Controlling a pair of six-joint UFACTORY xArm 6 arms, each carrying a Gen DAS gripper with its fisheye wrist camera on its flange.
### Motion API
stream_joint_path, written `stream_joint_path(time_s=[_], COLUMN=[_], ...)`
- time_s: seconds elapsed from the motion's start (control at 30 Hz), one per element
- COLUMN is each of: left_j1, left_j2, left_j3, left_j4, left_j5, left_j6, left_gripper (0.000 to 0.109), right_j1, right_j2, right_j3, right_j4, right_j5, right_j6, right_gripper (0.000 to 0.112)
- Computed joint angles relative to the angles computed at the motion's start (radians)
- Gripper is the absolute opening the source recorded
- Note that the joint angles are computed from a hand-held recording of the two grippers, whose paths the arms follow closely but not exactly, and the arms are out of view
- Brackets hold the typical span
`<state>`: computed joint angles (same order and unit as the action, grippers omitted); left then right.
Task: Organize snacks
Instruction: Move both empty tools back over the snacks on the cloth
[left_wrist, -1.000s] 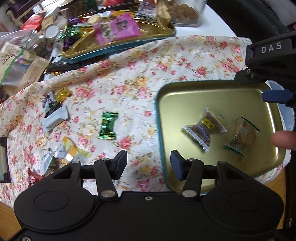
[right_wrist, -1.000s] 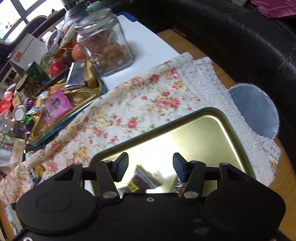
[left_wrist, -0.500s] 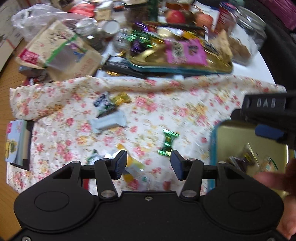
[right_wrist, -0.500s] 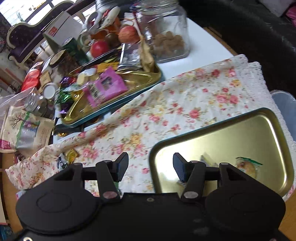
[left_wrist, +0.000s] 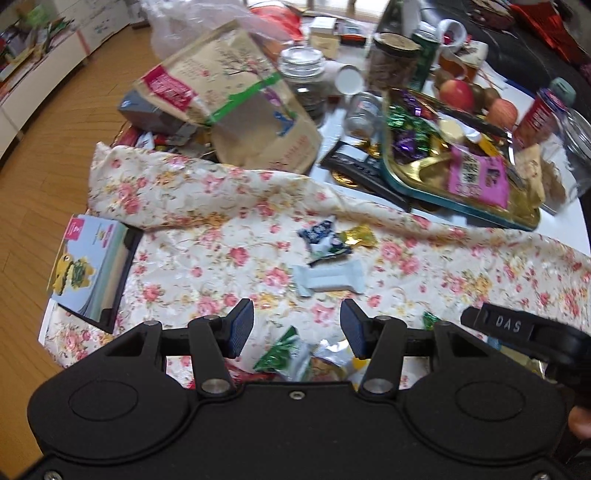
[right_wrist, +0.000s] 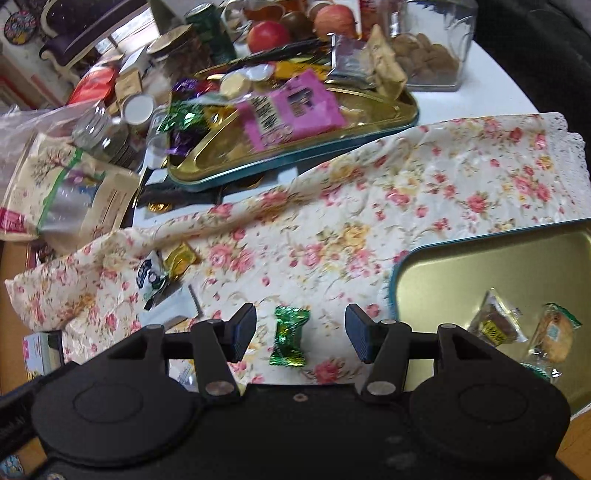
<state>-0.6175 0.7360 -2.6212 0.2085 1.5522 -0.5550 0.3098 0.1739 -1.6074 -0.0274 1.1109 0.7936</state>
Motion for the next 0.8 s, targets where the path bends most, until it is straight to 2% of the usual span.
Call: stream_joint_path(time_s=[0.17,0.3,0.37,0.5,0.63,0.8], left_j1=[0.042,0.060,0.068,0.079,0.081,0.089], left_j2=[-0.132,-0.199,-0.226,-0.259,-0.284,-0.288], left_j3=[0.221,0.327,0.369,0.413,0.448,0.448], left_j4=[0.011,0.054,0.083,0.116,0.149,0.145], left_j5=[-0.089,-0.139,-0.161,-0.190,-0.215,-0.215], left_j6=[-0.041,-0.069,-0.086,-0.119,-0.140,-0.137], left_gripper=[0.059,0.059,0.059,0.059,0.060,0.060], right_j1=[0.035,0.070,0.085,0.090,0.097,0.125], right_j2=[0.046,0.063,0.082,0.110,0.147,0.171], right_j3=[-0.035,-0.030,-0.048,-0.065,-0.106,-0.121], right_j4=[-0.010,-0.066,-0.087,-0.018,0.070,0.080], right_j5=[0.006,-0.049,-0.043,-0.047,-0.028,-0.036], right_j6=[-0.016,-0.020,-0.032,-0.075,-0.179,-0.264], right_gripper=[0.057,0.058,0.059,0.060,0.060,0.060])
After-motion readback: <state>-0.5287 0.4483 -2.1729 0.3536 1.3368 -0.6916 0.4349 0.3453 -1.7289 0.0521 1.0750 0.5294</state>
